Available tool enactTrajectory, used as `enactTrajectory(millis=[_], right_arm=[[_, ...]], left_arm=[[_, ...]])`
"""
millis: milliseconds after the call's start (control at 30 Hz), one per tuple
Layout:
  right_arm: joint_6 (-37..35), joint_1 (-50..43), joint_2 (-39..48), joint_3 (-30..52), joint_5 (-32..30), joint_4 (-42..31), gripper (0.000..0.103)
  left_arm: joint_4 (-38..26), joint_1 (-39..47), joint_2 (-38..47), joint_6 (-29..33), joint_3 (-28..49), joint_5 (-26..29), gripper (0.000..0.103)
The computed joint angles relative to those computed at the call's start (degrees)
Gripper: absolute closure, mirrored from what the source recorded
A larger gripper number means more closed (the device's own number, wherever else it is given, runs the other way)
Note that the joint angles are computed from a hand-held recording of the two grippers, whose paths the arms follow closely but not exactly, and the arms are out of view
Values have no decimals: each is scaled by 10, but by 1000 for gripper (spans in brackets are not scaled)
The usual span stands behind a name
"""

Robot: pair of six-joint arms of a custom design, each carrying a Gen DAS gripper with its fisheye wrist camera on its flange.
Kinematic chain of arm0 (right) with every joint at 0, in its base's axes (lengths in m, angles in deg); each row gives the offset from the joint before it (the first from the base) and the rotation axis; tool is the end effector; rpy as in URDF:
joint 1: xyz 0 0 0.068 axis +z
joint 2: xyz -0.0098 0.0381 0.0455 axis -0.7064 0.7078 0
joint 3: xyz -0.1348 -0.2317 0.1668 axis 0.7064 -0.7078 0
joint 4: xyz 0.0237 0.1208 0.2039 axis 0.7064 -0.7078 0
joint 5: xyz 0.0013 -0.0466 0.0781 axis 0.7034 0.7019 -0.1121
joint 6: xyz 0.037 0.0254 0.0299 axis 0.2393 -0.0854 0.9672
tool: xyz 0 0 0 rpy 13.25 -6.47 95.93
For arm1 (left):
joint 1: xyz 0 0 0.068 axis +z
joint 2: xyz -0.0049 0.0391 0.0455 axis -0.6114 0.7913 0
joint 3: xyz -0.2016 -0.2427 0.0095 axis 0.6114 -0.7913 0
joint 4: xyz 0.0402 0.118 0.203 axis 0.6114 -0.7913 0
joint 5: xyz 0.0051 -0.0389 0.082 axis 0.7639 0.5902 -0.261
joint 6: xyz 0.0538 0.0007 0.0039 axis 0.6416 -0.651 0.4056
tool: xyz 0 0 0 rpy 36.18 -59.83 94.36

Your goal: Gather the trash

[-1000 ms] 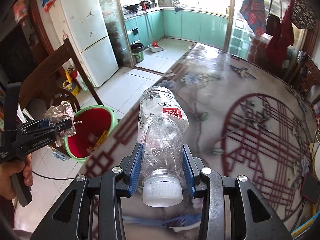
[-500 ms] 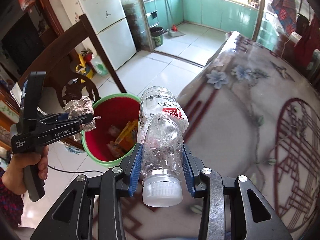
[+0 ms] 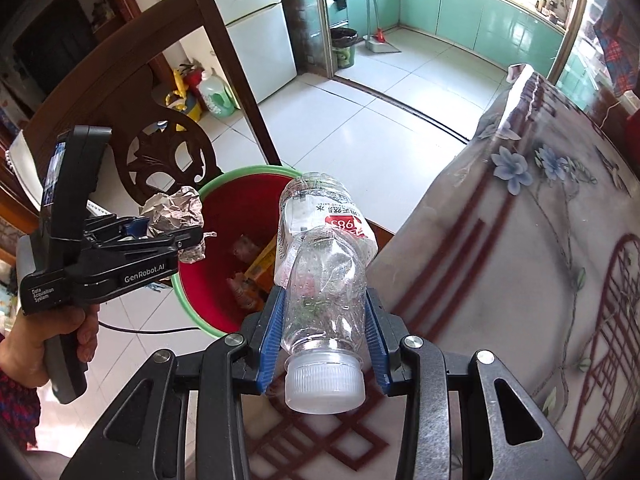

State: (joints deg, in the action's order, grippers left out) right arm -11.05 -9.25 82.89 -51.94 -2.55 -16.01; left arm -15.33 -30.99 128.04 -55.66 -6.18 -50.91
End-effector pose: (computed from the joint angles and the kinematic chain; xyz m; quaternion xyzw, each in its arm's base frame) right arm 0.2217 0.1511 0.0745 0.0673 0.9740 0.0507 0.2105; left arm 0.3177 0.0286 0.0294 0.2314 0.9560 -0.0722 0.1654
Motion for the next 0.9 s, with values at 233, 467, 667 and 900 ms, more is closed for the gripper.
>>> enactTrajectory(millis=[233,467,667,900], right_arm=[[-15,-2,24,36,-4,-19,67],[-36,4,32,52,-6,-16,67],[-32,22,12,43,26,-4,63],[37,51,-68,-38,66,15,63]], left_arm=[[-13,-4,25,0,28,-10,62],[-13,-5,29,-6,38,-10,43],[5,9,10,-7,13,-3,29],[40,49,-72,-21,-71,43,29]])
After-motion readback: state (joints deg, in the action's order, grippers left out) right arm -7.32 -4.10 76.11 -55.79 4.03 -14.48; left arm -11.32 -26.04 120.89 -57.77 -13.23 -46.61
